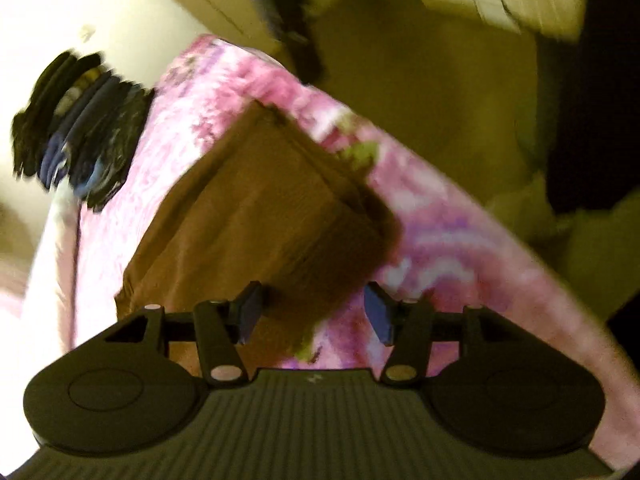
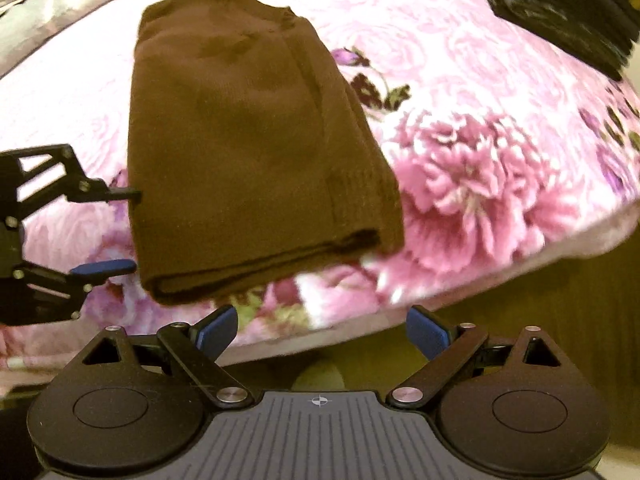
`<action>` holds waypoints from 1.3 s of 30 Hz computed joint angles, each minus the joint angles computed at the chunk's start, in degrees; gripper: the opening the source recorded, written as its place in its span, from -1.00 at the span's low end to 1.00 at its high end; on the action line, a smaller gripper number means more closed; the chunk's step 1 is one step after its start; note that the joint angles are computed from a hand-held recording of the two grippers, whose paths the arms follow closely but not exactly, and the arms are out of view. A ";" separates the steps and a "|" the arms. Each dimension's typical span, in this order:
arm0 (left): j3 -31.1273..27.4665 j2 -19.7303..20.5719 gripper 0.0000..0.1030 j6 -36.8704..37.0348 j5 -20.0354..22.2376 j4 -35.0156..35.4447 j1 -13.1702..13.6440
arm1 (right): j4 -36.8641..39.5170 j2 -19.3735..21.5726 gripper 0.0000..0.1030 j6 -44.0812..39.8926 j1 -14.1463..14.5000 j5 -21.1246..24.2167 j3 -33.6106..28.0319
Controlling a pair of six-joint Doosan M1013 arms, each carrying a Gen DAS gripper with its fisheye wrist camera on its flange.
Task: Fold clothes
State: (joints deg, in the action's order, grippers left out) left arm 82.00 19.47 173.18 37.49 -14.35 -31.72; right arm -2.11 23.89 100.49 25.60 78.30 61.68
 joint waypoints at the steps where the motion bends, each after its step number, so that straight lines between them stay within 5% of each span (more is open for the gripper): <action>1: 0.47 -0.06 0.00 1.27 -1.14 0.98 -0.33 | 1.04 -0.31 0.82 -1.81 -0.70 -0.79 0.65; 7: -0.99 1.58 0.01 -5.96 -3.46 13.22 -3.13 | 6.76 -1.96 0.82 -13.10 -4.75 -5.40 3.77; 9: -3.66 2.94 -0.48 -12.59 0.37 16.69 -4.00 | 7.97 -2.34 0.82 -17.53 -5.69 -6.71 4.39; 11: -6.55 3.98 -0.66 -21.29 4.48 18.31 -4.35 | 8.75 -2.71 0.82 -23.62 -6.24 -8.20 4.91; 14: -13.63 6.53 -0.68 -40.17 13.42 14.55 -3.15 | 9.91 -3.67 0.82 -39.67 -5.96 -11.94 6.45; 17: -17.16 7.59 -0.68 -50.94 15.84 11.63 -1.75 | 12.09 -4.41 0.82 -54.13 -5.17 -15.04 8.38; 23: -16.88 7.25 -0.68 -51.74 15.07 11.35 -1.87 | 16.10 -4.49 0.82 -77.11 -2.98 -22.86 12.27; 29: -15.23 6.58 -0.68 -52.33 13.44 9.94 -1.76 | 18.20 -2.49 0.81 -89.07 -3.54 -23.55 12.56; 34: -13.71 5.89 -0.64 -53.76 12.68 10.20 -2.07 | 15.98 -0.88 -0.05 -87.43 -5.25 -24.33 10.93; 36: -12.90 5.53 -0.57 -54.97 11.96 12.35 -2.72 | 16.22 -0.28 -0.60 -86.40 -5.59 -22.99 9.49; 39: -11.04 4.84 -0.42 -57.39 9.96 20.80 -4.68 | 15.81 0.82 -0.72 -82.12 -5.59 -19.59 6.48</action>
State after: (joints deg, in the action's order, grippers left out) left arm 70.96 24.30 115.79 47.46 6.45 -36.40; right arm 13.70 24.71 18.37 20.01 58.71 68.16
